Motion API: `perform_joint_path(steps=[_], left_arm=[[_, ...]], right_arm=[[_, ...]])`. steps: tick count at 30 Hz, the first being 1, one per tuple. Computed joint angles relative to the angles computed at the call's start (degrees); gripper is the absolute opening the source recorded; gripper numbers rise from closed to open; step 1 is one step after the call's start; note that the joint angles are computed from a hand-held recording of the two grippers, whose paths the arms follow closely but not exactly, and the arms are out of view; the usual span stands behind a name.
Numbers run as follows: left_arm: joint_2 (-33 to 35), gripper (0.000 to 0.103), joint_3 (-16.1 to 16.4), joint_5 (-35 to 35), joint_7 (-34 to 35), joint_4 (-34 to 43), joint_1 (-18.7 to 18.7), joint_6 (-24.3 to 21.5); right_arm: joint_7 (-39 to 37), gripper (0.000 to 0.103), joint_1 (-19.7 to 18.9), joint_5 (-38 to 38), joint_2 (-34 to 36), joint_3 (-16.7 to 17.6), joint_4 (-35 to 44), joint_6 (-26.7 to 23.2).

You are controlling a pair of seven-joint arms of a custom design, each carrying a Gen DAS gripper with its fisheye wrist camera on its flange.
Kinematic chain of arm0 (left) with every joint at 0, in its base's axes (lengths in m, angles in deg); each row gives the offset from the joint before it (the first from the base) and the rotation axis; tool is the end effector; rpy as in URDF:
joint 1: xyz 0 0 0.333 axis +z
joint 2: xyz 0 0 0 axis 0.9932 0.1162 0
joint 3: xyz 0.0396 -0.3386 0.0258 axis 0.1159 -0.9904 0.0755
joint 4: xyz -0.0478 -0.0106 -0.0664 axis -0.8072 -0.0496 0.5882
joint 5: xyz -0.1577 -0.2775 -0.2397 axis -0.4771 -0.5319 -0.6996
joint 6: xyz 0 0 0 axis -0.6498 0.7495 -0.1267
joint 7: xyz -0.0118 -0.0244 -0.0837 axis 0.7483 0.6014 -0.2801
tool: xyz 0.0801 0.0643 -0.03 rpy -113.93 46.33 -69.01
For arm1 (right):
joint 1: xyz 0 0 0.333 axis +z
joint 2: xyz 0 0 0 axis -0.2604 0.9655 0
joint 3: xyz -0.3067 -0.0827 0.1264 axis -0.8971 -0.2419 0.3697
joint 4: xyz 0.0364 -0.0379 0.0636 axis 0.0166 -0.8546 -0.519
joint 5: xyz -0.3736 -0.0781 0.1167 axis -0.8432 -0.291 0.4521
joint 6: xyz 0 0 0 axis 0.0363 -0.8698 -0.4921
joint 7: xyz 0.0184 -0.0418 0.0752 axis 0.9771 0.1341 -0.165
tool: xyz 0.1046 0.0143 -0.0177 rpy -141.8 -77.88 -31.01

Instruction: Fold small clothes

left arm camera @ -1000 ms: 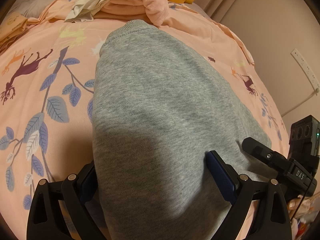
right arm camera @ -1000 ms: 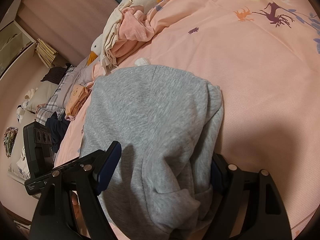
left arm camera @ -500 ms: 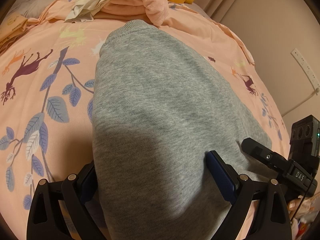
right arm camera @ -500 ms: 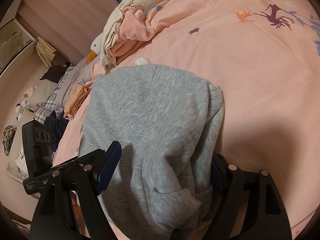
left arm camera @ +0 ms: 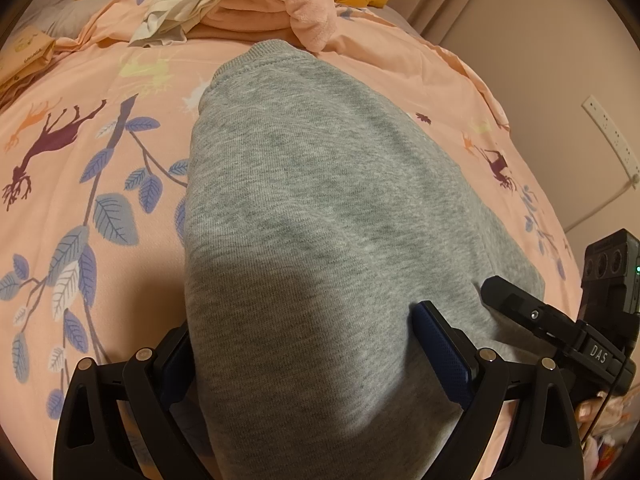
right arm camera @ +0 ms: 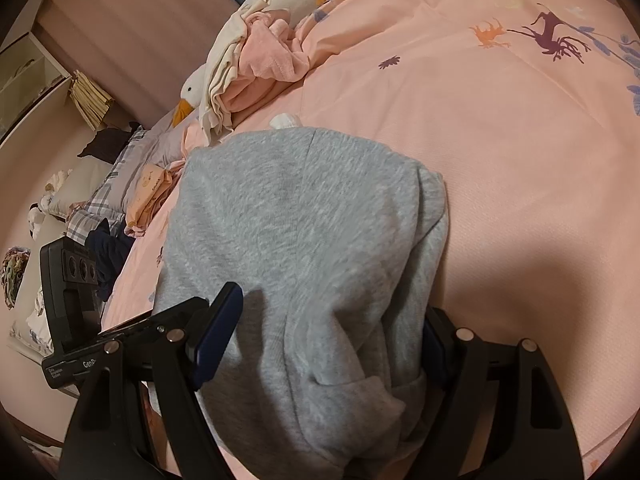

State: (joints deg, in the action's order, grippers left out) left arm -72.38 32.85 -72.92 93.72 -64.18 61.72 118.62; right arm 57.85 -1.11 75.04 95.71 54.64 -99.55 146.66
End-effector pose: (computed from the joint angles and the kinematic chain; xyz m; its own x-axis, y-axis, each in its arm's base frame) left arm 0.5450 -0.2396 0.3535 0.1034 -0.9211 0.3752 -0.8327 -0.2865 -0.4738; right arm 0.5981 0.3108 0.3241 0.3392 -0.7606 -0.5535 -0.8470 0.0089 -0.5315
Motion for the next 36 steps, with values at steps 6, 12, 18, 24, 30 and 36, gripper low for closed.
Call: perform_joint_path(steps=[6, 12, 18, 24, 30, 36], left_arm=[[0.0, 0.096, 0.7, 0.4, -0.6, 0.0, -0.8, 0.0], [0.1, 0.096, 0.9, 0.7, -0.9, 0.1, -1.0, 0.0], [0.1, 0.096, 0.9, 0.8, -0.9, 0.1, -0.8, 0.0], [0.2, 0.096, 1.3, 1.2, -1.3, 0.1, -1.2, 0.0], [0.2, 0.096, 1.3, 1.3, -1.4, 0.2, -1.2, 0.0], [0.1, 0.096, 2.0, 1.9, -2.1, 0.2, -1.9, 0.0]], right_arm=[[0.1, 0.080, -0.1, -0.3, 0.1, 0.1, 0.1, 0.1], [0.1, 0.080, -0.2, -0.3, 0.1, 0.3, 0.0, 0.3], [0.0, 0.080, -0.3, -0.3, 0.1, 0.4, -0.1, 0.4], [0.0, 0.080, -0.2, -0.4, 0.1, 0.4, -0.1, 0.4], [0.0, 0.080, -0.2, -0.5, 0.1, 0.5, -0.1, 0.6], [0.5, 0.075, 0.0, -1.4, 0.3, 0.6, -0.2, 1.9]])
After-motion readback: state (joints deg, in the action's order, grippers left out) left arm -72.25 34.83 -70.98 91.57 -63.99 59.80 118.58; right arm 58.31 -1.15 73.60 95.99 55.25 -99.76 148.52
